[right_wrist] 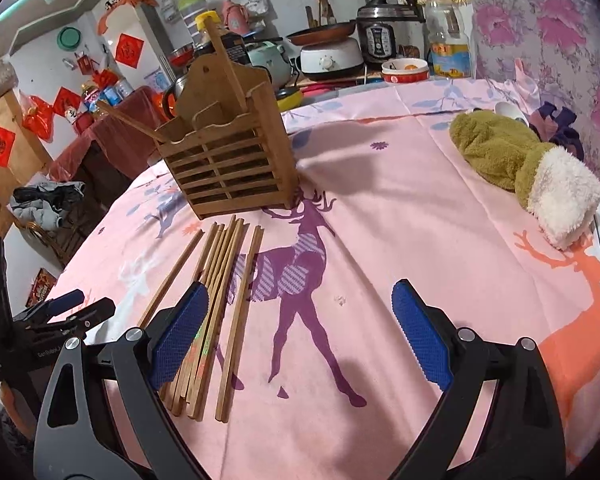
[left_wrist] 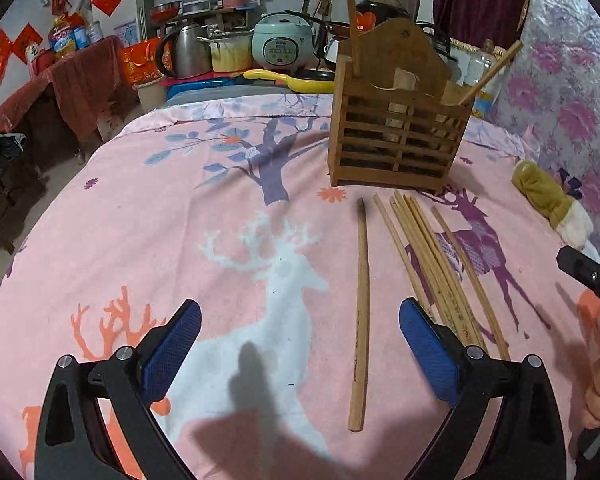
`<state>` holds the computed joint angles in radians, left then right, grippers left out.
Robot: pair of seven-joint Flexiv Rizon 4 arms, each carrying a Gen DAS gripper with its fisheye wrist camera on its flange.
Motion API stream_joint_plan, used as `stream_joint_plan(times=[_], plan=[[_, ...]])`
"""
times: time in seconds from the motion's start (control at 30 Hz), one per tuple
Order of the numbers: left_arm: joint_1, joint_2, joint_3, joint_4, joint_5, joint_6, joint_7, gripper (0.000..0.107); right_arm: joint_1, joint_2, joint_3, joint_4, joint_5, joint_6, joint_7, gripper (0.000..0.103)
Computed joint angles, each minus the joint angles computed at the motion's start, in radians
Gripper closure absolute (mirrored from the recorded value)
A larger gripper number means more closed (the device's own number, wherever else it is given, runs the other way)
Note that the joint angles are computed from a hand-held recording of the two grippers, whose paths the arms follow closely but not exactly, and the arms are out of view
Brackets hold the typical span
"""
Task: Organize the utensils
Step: 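Move both tools back down to the loose chopsticks on the sheet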
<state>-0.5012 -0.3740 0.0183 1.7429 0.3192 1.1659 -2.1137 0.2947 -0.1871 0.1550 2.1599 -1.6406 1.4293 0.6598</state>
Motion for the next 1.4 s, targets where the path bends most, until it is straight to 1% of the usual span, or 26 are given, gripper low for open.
stream_joint_plan(times=[0.1,0.23,0.27,0.33,0.4,0.47,0.53,0.6,0.7,0.73,0.8,0.83,0.87,0.93,0.97,1.0,1.07,1.1,1.17,1.33,1.4], plan=[[-0.017,-0.012,0.011,-0.028,0.028,-0.035,-0.012,0.010,0.003,-0.011,0.001,-0.003,0.017,0.014,-0.021,0.013],[-0.015,-0.024,0.008,-0.050,0.031,-0.083,-0.014,0.010,0.028,-0.032,0.006,-0.010,0.081,0.028,-0.124,0.013],[-0.011,-0.027,0.006,-0.052,0.026,-0.094,-0.012,0.010,0.047,-0.040,0.017,-0.008,0.153,0.010,-0.207,0.013],[-0.007,-0.030,0.002,-0.055,0.020,-0.107,-0.013,0.010,0.101,-0.055,0.048,-0.008,0.346,-0.083,-0.411,0.013],[-0.002,-0.031,-0.001,-0.056,0.015,-0.114,-0.012,0.009,0.144,-0.071,0.068,-0.024,0.469,-0.164,-0.551,0.013],[-0.004,-0.032,0.000,-0.059,0.021,-0.120,-0.015,0.010,0.174,-0.085,0.069,-0.035,0.530,-0.189,-0.635,0.014],[-0.009,-0.033,0.004,-0.065,0.033,-0.130,-0.020,0.009,0.197,-0.090,0.061,-0.039,0.568,-0.189,-0.691,0.015],[-0.013,-0.034,0.005,-0.072,0.044,-0.142,-0.025,0.009,0.231,-0.092,0.064,-0.050,0.629,-0.254,-0.770,0.017],[-0.023,-0.036,0.012,-0.083,0.068,-0.163,-0.040,0.009,0.264,-0.075,0.044,-0.035,0.674,-0.307,-0.807,0.018],[-0.023,-0.036,0.011,-0.084,0.073,-0.167,-0.042,0.009,0.262,-0.064,0.034,-0.018,0.676,-0.294,-0.804,0.019],[-0.018,-0.036,0.004,-0.083,0.071,-0.168,-0.036,0.010,0.267,-0.036,0.014,0.006,0.659,-0.326,-0.762,0.025],[-0.015,-0.036,0.000,-0.081,0.069,-0.165,-0.032,0.010,0.256,-0.014,0.002,0.029,0.637,-0.329,-0.720,0.032],[-0.015,-0.036,-0.001,-0.081,0.071,-0.164,-0.031,0.009,0.237,-0.003,-0.005,0.047,0.618,-0.289,-0.681,0.039],[-0.022,-0.036,0.003,-0.086,0.085,-0.167,-0.033,0.009,0.186,0.019,-0.038,0.090,0.518,-0.145,-0.548,0.042],[-0.026,-0.037,0.004,-0.090,0.092,-0.171,-0.037,0.009,0.160,0.027,-0.062,0.103,0.429,-0.071,-0.458,0.043],[-0.029,-0.038,0.006,-0.093,0.098,-0.174,-0.040,0.009,0.143,0.030,-0.067,0.104,0.374,-0.044,-0.408,0.044],[-0.030,-0.039,0.005,-0.096,0.104,-0.180,-0.040,0.009,0.117,0.031,-0.059,0.099,0.310,-0.024,-0.365,0.045],[-0.029,-0.039,0.003,-0.096,0.104,-0.180,-0.038,0.009,0.107,0.028,-0.053,0.094,0.292,-0.016,-0.356,0.045],[-0.027,-0.038,0.002,-0.095,0.104,-0.177,-0.039,0.009,0.096,0.018,-0.038,0.086,0.294,-0.015,-0.368,0.047],[-0.022,-0.031,0.001,-0.085,0.100,-0.165,-0.046,0.009,0.107,0.008,-0.012,0.084,0.359,-0.031,-0.437,0.048],[-0.012,-0.024,-0.005,-0.071,0.085,-0.150,-0.040,0.009,0.116,0.014,-0.009,0.093,0.369,-0.038,-0.447,0.048]])
